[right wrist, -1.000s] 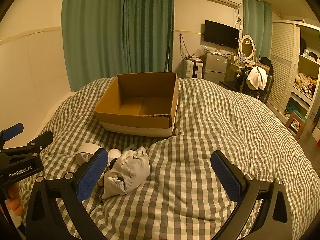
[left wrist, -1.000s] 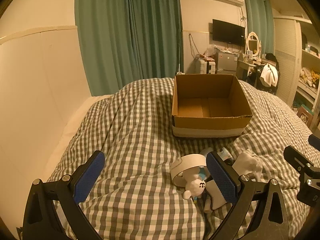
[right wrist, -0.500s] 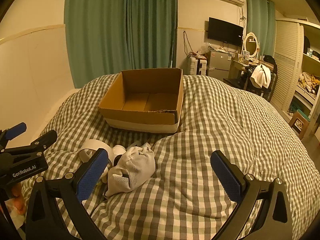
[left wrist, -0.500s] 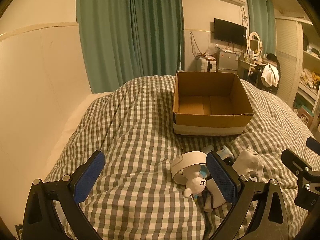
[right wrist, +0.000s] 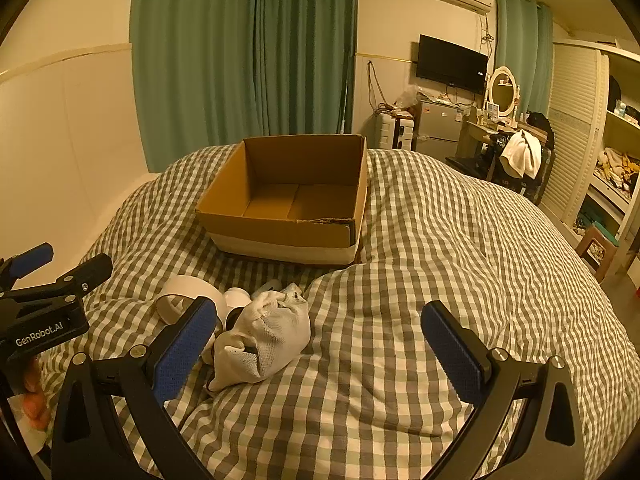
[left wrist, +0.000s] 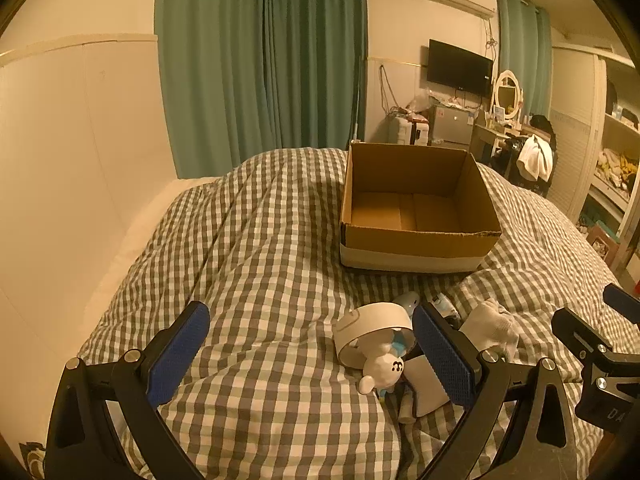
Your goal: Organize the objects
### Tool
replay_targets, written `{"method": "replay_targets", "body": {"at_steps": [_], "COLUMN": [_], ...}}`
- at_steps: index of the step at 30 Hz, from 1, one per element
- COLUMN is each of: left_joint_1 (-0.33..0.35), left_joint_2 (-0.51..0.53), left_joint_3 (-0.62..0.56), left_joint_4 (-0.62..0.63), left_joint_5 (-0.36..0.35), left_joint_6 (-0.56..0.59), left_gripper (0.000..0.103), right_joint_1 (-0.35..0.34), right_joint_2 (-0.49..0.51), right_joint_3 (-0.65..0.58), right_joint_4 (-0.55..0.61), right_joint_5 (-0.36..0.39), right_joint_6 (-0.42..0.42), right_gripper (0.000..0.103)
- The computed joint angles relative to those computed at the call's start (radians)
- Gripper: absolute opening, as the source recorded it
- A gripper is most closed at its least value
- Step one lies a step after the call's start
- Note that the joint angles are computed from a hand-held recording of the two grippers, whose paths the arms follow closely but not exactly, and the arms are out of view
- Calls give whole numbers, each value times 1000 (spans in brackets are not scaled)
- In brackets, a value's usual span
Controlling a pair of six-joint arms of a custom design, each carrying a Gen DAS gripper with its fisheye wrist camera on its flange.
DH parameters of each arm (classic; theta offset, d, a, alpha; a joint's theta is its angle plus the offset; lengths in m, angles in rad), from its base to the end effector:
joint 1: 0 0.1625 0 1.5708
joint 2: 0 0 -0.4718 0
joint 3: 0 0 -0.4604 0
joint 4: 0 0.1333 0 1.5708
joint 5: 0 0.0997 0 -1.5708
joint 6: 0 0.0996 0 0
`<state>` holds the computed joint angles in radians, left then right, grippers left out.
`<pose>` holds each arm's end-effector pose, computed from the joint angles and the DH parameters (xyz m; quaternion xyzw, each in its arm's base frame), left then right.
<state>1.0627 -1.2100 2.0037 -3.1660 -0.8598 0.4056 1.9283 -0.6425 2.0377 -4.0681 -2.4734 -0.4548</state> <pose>-0.1250 -0.6320 0.2948 0.2589 0.8346 -0.3817 0.3013 0.2470 -0.5037 0.0530 0.0931 -0.7945 0.4525 0.3941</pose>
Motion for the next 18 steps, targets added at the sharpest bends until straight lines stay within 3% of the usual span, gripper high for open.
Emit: {"method": "replay_targets", "body": {"at_steps": [18], "left_joint_1": [0], "left_joint_2": [7], "left_joint_3": [3], "left_joint_4": [-19], "left_joint_5": [-8], "left_joint_6": [39], "left_gripper": [103], "right_joint_1": [-8], "right_joint_2": [-8], "right_joint_3": [-1], "right_joint_4": [58], "right_joint_5": [16], "right_joint_6": [28], "right_gripper": [101]}}
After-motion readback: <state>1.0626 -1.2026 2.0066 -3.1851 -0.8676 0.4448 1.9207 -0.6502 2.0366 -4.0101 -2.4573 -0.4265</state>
